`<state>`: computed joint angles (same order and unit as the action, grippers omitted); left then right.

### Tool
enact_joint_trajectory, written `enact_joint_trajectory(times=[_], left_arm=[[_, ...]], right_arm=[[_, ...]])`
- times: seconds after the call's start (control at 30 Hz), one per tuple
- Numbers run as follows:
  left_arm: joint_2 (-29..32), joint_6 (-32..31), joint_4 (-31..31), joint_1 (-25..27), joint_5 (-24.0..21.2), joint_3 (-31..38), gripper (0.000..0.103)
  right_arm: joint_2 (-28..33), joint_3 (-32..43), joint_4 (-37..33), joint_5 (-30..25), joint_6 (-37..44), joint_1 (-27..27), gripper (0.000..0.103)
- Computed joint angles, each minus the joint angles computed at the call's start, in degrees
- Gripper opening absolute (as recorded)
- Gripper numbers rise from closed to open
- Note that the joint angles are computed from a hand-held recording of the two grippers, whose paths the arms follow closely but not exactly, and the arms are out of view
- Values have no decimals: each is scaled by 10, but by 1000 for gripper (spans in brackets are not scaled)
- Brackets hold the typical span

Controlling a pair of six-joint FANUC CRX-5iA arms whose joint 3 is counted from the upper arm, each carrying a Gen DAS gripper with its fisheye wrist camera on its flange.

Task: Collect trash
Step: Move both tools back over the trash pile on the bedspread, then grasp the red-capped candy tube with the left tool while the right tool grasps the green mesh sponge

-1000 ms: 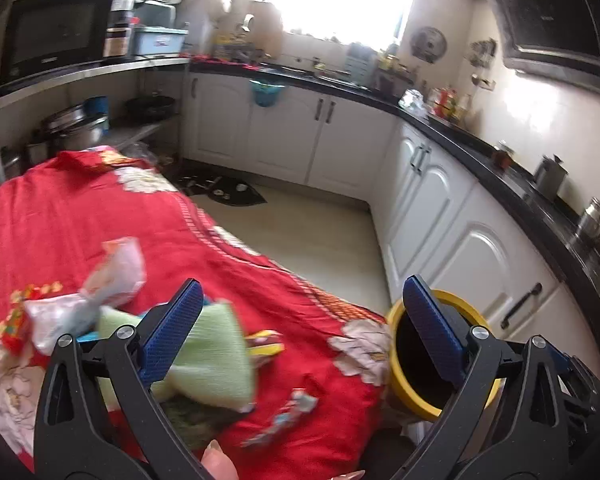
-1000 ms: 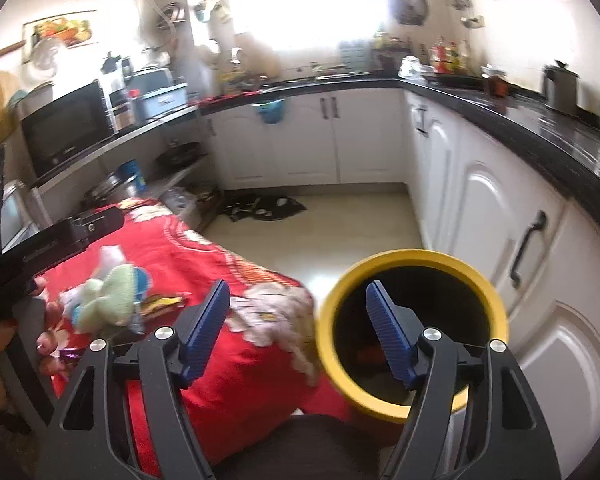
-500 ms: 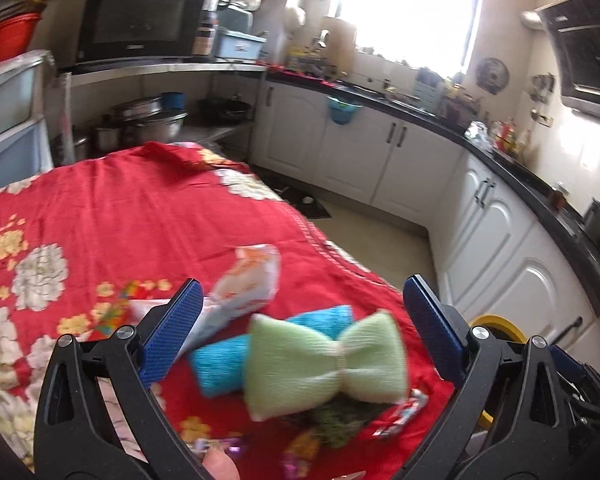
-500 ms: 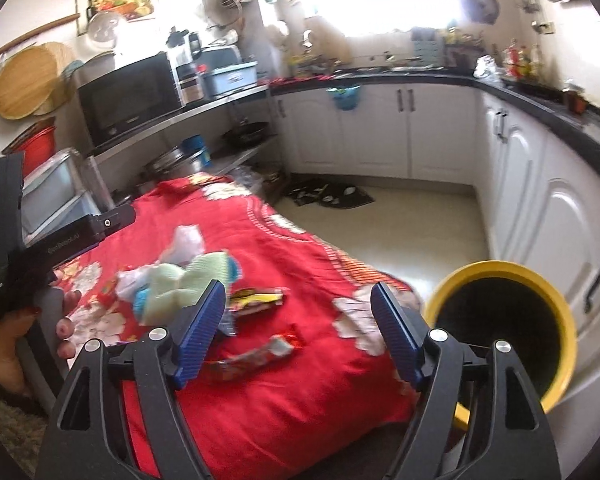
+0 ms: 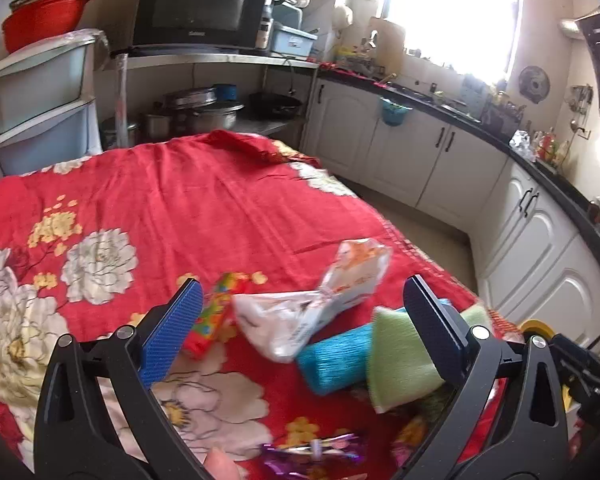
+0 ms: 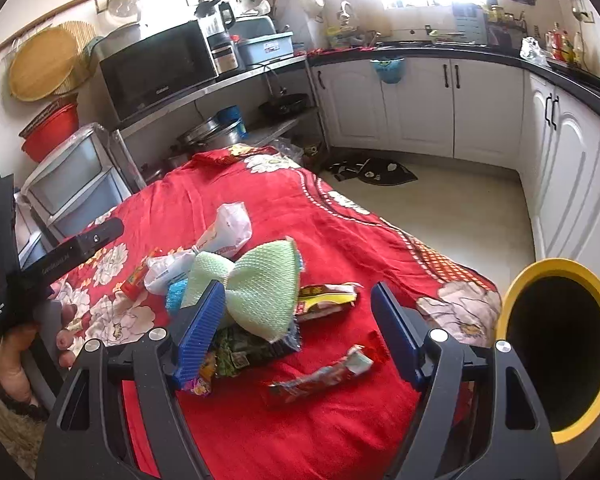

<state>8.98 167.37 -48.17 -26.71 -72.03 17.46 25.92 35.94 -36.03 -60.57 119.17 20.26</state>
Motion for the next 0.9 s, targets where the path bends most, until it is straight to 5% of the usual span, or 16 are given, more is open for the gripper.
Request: enact_joint_trajectory(times=[0.3, 0.57, 0.9], left_arm=[[-33, -3, 48, 47, 12, -71, 92], [-42, -71, 131, 106, 54, -119, 60], [-43, -113, 178, 140, 102, -145, 46]], right_arm=[[32, 31, 13, -19, -11, 16, 73], [66, 68, 22, -47, -26, 23, 73], [104, 117, 10, -108, -34, 26, 72]])
